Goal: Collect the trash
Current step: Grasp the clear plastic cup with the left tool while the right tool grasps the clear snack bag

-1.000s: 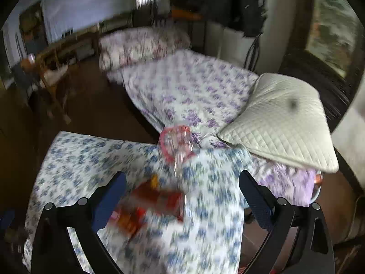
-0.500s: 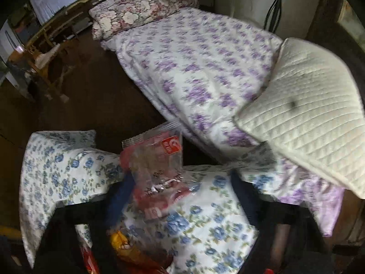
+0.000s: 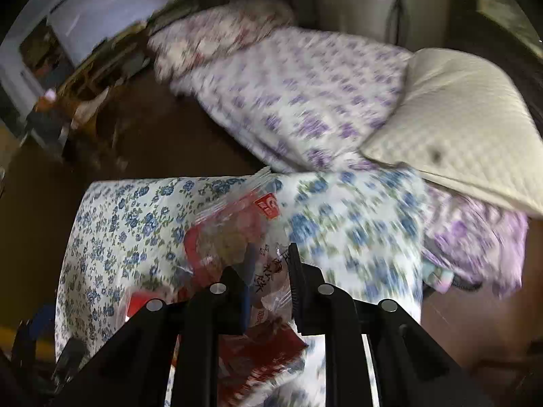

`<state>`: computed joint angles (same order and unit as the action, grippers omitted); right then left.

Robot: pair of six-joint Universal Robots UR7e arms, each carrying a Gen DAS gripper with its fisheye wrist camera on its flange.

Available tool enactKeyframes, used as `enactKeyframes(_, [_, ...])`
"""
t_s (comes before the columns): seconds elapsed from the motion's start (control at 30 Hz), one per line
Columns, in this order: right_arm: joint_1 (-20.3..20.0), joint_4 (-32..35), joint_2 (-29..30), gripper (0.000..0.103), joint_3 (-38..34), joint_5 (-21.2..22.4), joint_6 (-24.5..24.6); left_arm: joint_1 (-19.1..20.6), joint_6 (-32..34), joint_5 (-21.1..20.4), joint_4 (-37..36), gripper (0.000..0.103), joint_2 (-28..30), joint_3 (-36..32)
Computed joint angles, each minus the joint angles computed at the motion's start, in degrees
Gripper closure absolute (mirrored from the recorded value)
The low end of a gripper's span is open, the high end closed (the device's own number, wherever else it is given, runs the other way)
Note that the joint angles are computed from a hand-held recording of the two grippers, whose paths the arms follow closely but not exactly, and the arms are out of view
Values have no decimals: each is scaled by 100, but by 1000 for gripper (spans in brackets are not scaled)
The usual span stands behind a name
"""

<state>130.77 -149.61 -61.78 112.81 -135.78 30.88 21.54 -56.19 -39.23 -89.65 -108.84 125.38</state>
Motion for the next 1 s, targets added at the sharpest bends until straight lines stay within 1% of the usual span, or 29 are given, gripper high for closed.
enactKeyframes(0.07, [165, -644, -136, 84, 468, -12, 487, 88, 335, -38, -378, 7, 79, 97])
enactKeyframes(0.13, [333, -1055, -194, 83, 820, -114, 949, 195, 590, -41, -749, 7, 170, 158])
enactKeyframes(0.17, [440, -1369, -221, 83, 1073, -165, 1236, 278, 784, -99, -1095, 7, 206, 201])
enactKeyframes(0.23, [502, -1734, -251, 83, 1345, -258, 1470, 431, 1135, -334, -1741, 7, 247, 258])
enactKeyframes(0.27, [500, -1976, -249, 83, 1463, -265, 1469, 516, 1340, -459, -2084, 7, 306, 286])
enactKeyframes(0.33, [502, -2177, -232, 83, 1565, -271, 1445, 641, 1556, -572, -2362, 7, 502, 264])
enactKeyframes(0.4, [498, -2325, -207, 82, 1615, -300, 1305, 814, 1750, -717, -2425, 7, 778, 213])
enactKeyframes(0.47, [499, -2419, -191, 81, 1645, -247, 1132, 988, 1760, -877, -2282, 7, 998, 147])
enactKeyframes(0.5, [489, -2482, -181, 81, 1654, -177, 1040, 1000, 1786, -851, -2343, 7, 1025, 209])
enactKeyframes(0.53, [475, -2515, -176, 80, 1653, -120, 987, 949, 1794, -737, -2360, 7, 1003, 270])
enactKeyframes(0.57, [446, -2585, -166, 80, 1661, -35, 883, 963, 1770, -749, -2317, 7, 1047, 249])
enactKeyframes(0.6, [426, -2612, -160, 79, 1656, -12, 837, 943, 1765, -692, -2404, 9, 1021, 296])
enactKeyframes(0.63, [408, -2633, -144, 79, 1640, 16, 810, 942, 1789, -670, -2509, 18, 989, 336])
enactKeyframes(0.67, [372, -2736, -159, 79, 1679, 112, 771, 942, 1783, -622, -2573, 23, 966, 361])
enactKeyframes(0.73, [362, -2813, -167, 79, 1706, 183, 762, 958, 1803, -586, -2658, 50, 940, 376])
enactKeyframes(0.83, [335, -2968, -180, 79, 1746, 273, 690, 929, 1732, -565, -2739, 49, 857, 419])
enactKeyframes(0.9, [339, -3059, -162, 79, 1747, 270, 635, 833, 1625, -480, -2610, 49, 772, 415])
enactKeyframes(1.0, [357, -3187, -149, 79, 1749, 256, 561, 649, 1433, -509, -2405, 49, 532, 346])
